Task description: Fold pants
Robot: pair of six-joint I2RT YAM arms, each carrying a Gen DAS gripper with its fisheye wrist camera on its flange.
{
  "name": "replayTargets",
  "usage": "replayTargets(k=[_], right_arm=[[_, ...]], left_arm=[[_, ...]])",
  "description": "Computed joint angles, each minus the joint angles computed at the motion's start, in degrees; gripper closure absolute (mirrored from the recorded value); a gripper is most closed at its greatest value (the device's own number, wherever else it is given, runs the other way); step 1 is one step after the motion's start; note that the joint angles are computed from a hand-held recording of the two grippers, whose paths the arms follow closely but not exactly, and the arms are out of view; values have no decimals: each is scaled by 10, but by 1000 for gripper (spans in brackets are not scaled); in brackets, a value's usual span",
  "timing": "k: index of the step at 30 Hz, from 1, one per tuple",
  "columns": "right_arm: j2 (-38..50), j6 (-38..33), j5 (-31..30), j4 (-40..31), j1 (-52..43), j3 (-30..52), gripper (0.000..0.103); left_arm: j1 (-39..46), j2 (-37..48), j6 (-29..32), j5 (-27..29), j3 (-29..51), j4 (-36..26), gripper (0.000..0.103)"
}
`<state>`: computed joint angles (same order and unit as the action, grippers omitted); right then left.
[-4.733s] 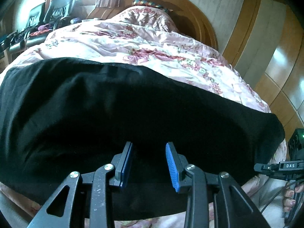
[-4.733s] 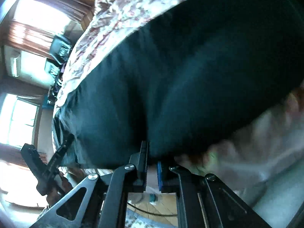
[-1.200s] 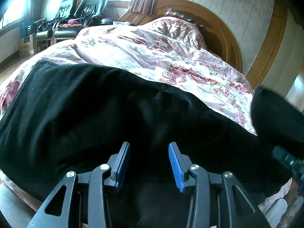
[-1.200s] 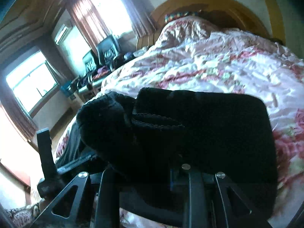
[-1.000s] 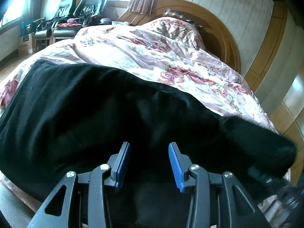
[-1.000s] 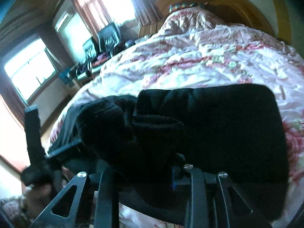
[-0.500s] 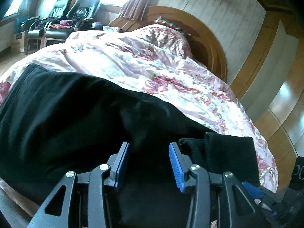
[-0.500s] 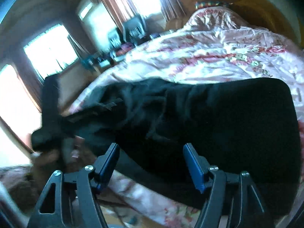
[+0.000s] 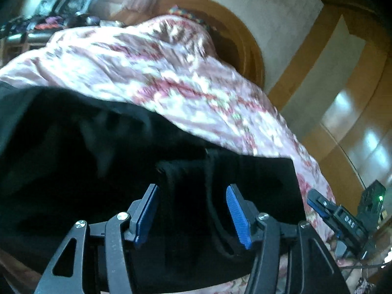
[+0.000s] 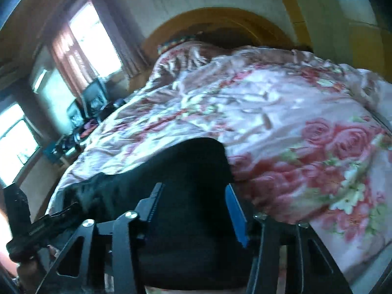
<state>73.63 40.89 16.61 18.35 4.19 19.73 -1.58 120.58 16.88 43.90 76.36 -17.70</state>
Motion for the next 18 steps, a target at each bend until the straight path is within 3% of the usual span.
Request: replayTargets(k=[2,3,5,7,9,14,18], right_arm=[[22,-1,-35,15,-15,1,64],[34,-4,-43,16,-18,7,64],[50,-8,-37,14,-10,13,64],[62,-10,-37,13,-8,17,64],[66,-11,-35,17,-8,15,64],[49,-20,-42,41,-2,3,64],[83,-39,-38,19,15,32,64]], left_arm=[[-17,35,10,-19,40,-53,52],[-22,47,10,-20,52,-70,64],[-28,56,1,-20,51,-65,68],[-31,52,7,-16,40,-53,81],[-29,50,15,-10,47,-71,88],[5,1,-1,27,12,-49,89],[7,30,-4,-14,36,-51,89]])
